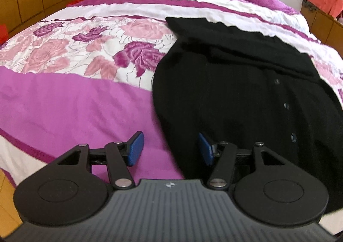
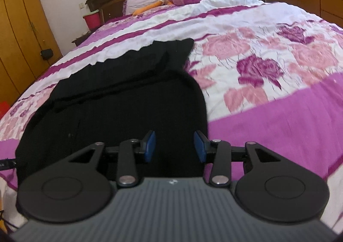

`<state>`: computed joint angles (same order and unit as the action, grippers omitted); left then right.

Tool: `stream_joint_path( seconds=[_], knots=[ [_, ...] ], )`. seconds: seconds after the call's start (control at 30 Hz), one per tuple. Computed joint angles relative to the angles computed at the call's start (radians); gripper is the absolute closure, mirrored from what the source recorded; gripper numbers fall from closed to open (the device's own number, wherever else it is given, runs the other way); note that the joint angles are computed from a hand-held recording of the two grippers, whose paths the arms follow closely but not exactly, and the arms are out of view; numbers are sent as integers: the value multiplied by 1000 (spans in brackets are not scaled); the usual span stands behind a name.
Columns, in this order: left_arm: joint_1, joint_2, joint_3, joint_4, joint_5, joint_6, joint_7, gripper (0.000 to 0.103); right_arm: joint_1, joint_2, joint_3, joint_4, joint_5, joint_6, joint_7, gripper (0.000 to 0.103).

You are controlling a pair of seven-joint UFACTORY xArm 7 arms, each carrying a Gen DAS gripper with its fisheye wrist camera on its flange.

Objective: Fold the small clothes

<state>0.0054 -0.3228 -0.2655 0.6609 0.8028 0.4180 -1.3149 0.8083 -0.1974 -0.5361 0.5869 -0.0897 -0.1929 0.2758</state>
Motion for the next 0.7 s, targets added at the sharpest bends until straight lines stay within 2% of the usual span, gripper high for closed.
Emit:
stream_joint_path(
  seconds=[0.07, 0.17, 0.33, 0.4, 0.53, 0.7],
  knots=[
    [-7, -19, -6, -9, -13, 34, -2, 41, -72, -16, 74, -27, 11, -4, 1, 60],
    [-14, -51, -6, -32, -43, 64, -21, 41, -113, -45, 117, -66, 5, -16, 7, 60],
    [-9, -109, -7, -81, -87, 56, -20, 41, -163, -78, 166, -114, -15, -36, 36, 60],
    [-7, -132, -8, -103, -104, 29, -16, 41, -179, -89, 182, -129, -24, -39, 45, 60],
    [-23, -167, 17, -164, -199, -87, 33, 41, -175, -114, 177, -158, -52, -43, 58, 60],
    [0, -181, -30, -193, -256, -146, 97, 41, -179, -142, 184, -184, -54, -18, 36, 61]
  ],
)
